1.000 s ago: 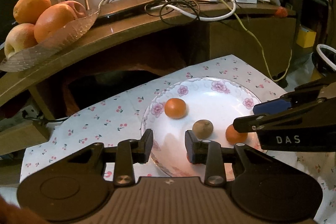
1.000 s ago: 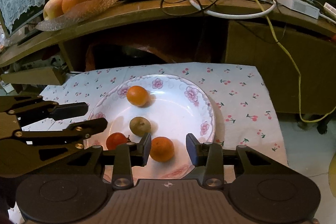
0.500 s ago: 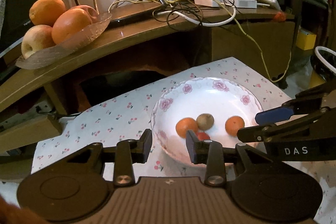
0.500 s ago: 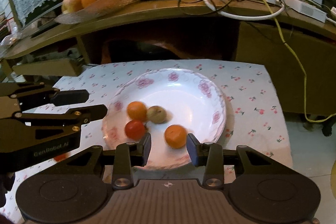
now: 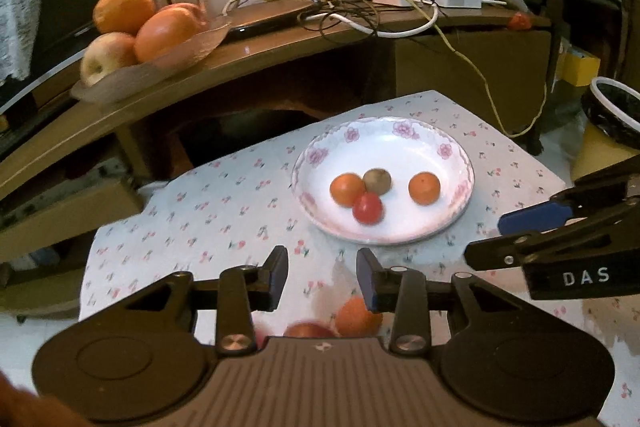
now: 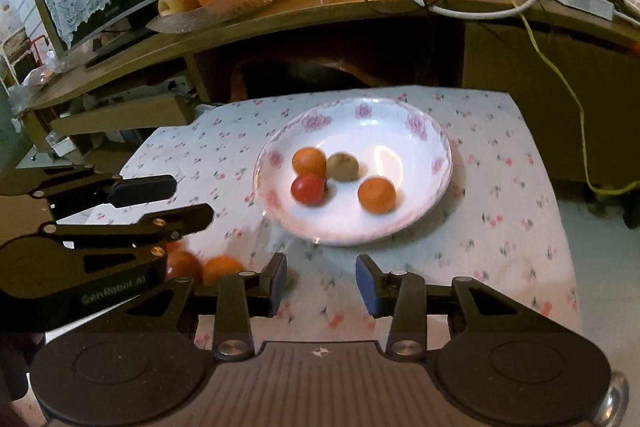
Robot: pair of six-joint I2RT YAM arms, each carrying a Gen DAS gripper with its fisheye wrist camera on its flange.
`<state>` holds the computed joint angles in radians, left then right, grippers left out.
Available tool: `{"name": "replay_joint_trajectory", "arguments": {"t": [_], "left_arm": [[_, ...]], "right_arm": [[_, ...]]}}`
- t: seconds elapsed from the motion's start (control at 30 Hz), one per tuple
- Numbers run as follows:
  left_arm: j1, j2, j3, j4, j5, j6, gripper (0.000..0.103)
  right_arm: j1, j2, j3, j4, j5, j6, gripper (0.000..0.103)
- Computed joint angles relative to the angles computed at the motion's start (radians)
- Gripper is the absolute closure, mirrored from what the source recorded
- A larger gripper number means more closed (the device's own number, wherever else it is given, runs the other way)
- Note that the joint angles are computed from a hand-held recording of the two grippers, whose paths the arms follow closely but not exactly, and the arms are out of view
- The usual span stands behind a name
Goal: Organize fruits
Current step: 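Withdraw both grippers from the plate toward the remaining fruit, then move the right gripper to the brown kiwi while the left gripper approaches the large dark tomato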
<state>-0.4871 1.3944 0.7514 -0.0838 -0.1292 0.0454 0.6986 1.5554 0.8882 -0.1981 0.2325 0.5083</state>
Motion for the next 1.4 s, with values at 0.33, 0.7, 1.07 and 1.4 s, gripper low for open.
{"name": "replay_joint_trajectory", "arguments": {"t": [0.33,0.7,1.07,1.4], "left_arm": [[-0.070,-0.255,-0.110,-0.122,-0.075,-0.061,0.060],[-0.172,-0.434,-0.166,-0.279,-0.176,-0.085,0.060],[0.059,-0.349,-0.216,-0.137,0.067,0.091,0.059],[0.216,-0.136,-0.193,0.027,0.257,0.161,0.059]], "right_arm": [[0.099,-0.200,-0.123,-0.097,0.093,0.133,0.062],[0.210,-0.341,-0.186,-0.187,0.173,0.288,0.061],[0.174,-0.143,-0.093,-0.078,0.114,0.132,0.061],[0.104,0.073,0.027,0.021,0.062,-0.104,0.061]]}}
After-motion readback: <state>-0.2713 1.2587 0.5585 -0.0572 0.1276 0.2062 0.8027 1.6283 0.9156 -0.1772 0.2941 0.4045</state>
